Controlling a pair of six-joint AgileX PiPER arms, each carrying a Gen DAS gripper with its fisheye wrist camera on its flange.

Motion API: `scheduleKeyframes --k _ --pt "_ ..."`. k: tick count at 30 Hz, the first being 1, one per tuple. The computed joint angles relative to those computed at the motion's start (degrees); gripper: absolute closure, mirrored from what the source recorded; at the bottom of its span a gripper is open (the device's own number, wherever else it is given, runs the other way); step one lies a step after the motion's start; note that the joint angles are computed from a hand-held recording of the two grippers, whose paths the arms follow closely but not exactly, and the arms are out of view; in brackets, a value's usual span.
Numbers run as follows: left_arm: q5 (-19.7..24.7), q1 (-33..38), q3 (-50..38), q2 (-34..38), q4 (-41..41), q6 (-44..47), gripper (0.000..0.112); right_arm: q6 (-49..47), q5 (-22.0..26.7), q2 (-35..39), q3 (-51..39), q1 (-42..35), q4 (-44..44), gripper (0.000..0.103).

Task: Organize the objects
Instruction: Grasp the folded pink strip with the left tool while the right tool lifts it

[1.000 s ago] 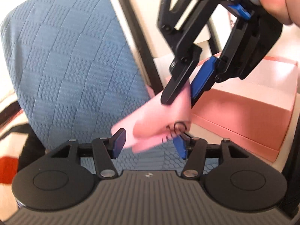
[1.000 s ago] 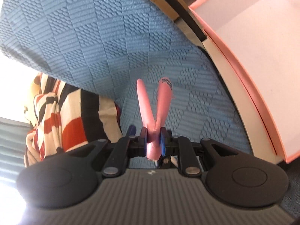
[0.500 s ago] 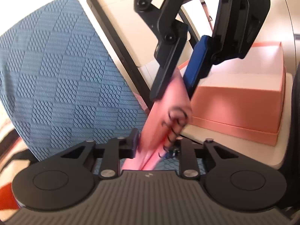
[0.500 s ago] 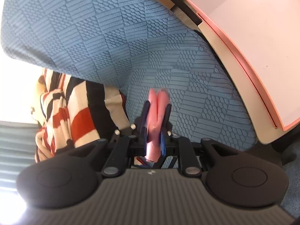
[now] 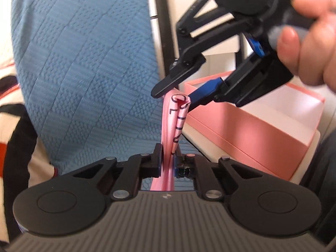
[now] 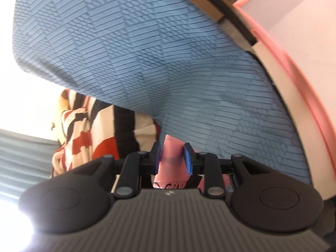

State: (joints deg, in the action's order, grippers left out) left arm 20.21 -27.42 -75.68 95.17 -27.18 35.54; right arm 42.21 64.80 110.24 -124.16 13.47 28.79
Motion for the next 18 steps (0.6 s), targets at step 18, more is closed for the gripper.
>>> scheduleKeyframes --k 18 --pt "11.4 1.8 -3.5 -2.5 8.8 -25.5 0.103 -20.7 -11.7 -1.5 10.6 -0.2 12.8 0.042"
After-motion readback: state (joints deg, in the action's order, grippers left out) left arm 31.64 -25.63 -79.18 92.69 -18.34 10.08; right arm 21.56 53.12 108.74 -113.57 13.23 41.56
